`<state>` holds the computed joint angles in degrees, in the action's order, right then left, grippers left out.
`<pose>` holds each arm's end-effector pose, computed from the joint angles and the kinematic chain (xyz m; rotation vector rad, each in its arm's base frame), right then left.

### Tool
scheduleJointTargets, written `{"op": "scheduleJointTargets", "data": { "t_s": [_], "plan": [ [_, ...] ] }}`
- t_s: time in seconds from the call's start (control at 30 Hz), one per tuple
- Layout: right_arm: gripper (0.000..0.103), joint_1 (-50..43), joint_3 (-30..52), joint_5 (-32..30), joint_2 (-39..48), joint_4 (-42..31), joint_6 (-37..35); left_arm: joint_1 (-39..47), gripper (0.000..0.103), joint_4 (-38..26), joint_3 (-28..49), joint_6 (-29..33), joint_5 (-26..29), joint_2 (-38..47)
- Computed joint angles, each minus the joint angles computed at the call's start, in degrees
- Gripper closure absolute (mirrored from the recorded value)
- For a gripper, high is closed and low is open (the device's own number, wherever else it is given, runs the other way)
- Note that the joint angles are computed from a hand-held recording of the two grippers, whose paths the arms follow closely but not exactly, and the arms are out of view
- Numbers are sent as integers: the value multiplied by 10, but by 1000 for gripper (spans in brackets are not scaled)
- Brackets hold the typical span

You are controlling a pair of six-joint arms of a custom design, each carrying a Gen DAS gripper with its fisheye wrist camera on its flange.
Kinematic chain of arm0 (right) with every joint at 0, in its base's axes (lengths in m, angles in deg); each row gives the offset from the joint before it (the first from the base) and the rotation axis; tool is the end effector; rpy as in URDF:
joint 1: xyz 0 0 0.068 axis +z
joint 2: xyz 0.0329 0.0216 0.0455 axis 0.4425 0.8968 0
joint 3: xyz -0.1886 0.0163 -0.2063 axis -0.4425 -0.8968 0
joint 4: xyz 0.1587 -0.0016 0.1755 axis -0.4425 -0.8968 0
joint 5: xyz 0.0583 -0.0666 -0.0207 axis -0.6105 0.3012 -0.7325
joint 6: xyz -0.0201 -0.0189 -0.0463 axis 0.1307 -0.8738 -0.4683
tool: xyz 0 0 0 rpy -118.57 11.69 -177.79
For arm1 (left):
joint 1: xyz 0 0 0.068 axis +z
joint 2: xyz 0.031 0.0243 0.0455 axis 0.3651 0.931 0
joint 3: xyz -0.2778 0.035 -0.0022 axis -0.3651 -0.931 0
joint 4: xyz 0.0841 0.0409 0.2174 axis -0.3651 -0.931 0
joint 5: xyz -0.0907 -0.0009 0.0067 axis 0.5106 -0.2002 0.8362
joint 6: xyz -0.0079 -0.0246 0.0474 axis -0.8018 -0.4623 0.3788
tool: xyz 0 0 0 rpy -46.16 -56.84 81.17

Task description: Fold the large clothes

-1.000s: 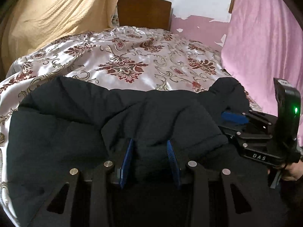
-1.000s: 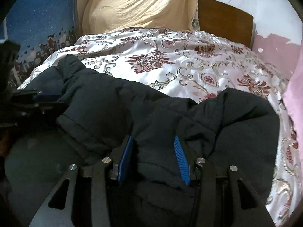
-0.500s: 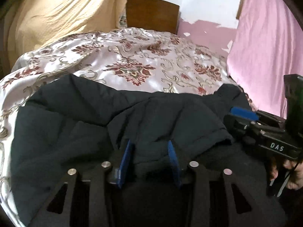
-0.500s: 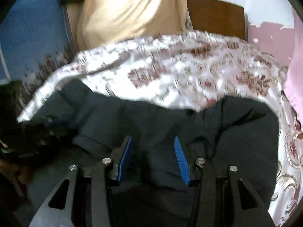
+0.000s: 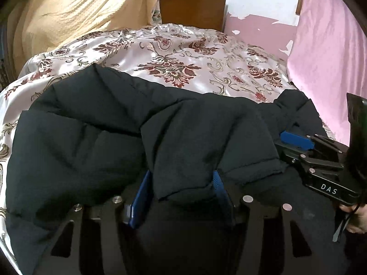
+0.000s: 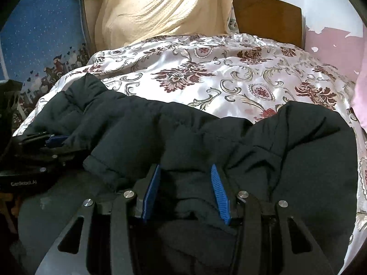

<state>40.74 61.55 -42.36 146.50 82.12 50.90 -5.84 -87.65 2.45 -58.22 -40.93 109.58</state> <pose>0.3075 0.0766 0.1775 -0.0955 2.3669 0.1044 0.3284 -0.1730 0.1639 0.4598 2.3984 -0.3900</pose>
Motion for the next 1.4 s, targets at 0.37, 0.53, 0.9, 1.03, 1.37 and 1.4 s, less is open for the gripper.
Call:
{"op": "scheduleJointTargets", "data": {
  "t_s": [0.37,0.53,0.9,1.03,1.37,1.4],
  "plan": [
    [37,22,-51,18,-144,-73,33,-24,21,-71,-29,-50,-80,-110],
    [25,40,-77,52,-226,-117,64,-37,18,-110,-44,-61,-115,-171],
    [2,173,-105,188,-398,-269,194,-118,0,-126,-151,-99,-230,-335],
    [2,258,-67,281,-414,-400,292,-151,0,-170,-180,-127,-248,-410],
    [2,562,37,440,-410,-748,660,-312,0,-385,-182,-272,-393,-569],
    [2,592,47,448,-399,-780,700,-328,0,-410,-179,-286,-402,-582]
  ]
}}
